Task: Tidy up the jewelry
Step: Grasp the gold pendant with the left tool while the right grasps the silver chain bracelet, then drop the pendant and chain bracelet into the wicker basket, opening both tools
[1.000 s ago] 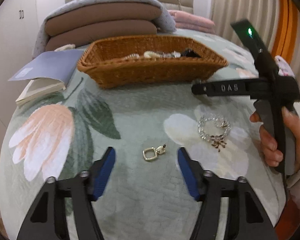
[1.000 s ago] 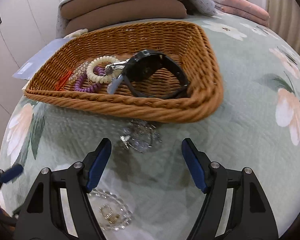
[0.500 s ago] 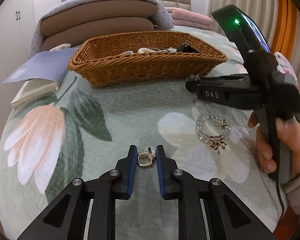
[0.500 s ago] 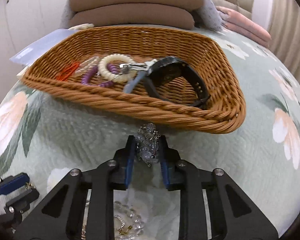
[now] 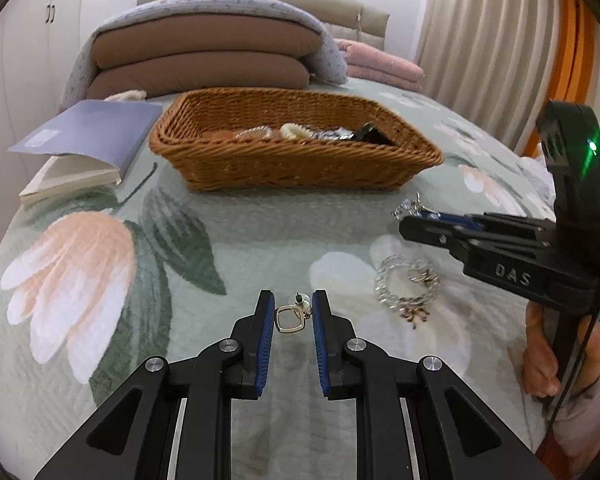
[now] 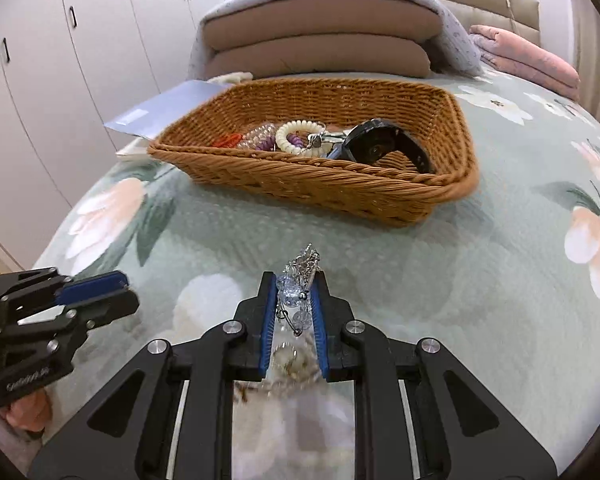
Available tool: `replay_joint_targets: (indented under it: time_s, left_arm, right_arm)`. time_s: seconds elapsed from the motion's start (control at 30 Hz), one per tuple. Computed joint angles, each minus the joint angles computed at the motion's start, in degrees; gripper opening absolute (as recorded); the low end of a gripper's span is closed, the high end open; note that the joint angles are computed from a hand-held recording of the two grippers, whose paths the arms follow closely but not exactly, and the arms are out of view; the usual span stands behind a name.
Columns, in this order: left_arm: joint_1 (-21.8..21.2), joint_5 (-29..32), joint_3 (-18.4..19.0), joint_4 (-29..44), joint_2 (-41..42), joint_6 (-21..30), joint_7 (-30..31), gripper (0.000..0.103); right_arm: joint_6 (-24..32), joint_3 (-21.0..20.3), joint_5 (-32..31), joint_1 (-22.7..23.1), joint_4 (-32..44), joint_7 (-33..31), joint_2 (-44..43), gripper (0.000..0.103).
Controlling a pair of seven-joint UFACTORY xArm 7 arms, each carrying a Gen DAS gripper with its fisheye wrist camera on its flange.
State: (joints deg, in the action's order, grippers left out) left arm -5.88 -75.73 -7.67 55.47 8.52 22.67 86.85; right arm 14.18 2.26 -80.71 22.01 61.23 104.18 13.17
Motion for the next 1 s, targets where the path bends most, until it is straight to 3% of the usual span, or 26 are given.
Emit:
replay_joint_targets:
  time_s: [0.1,0.23,0.37,0.57,0.67,0.73,0.9,1.0]
  left_arm:
    - [0.4,-2.2,0.1,-0.7,-1.4,2.5,1.9,0.019]
    - [0.4,-2.2,1.2,-0.8,-3.4,6.7,1.0,0.019]
    - [0.5,-2.5,2.4,1.0,-5.6,12.0,-0.8,0.019]
    - [-1.3,-0.5,1.8,10.2,-2.7,10.7,-4.0,0.019]
    - [-1.4,4.0,1.0,18.4,2.8,11.6,-9.9,0.019]
    - [-1.6,7.3,-0.1,22.8,6.3,9.3,-13.5,0.019]
    - [-4.1,21.2,0.2,37.5,19.4,7.3,-30.3,0.019]
    - [-6.0,28.9,1.8,46.0,26.8,9.0,-40.8,0.019]
  right_arm:
    - [-0.6,0.2,-4.9,-0.1,-2.9,5.0,-3.3,0.016]
    - [-0.6,2.1,-6.4,-2.0,-6.1,6.1,-8.3,0.016]
    - [0.7,4.0,-3.4,-4.0,-7.7,0.7,-13.8,0.016]
    - [2.8,5.1,3.0,-7.1,-2.8,-10.6,-14.2,0.016]
    - [2.7,4.0,8.4,-8.4,1.5,-17.4,-11.2,0.016]
    - [2.1,2.8,13.0,-9.0,4.2,-22.0,-8.7,0.016]
    - [3.3,0.2,26.8,-9.5,14.7,-32.5,1.9,0.016]
    - [4.3,1.4,37.2,-11.4,20.2,-40.4,8.1,0.016]
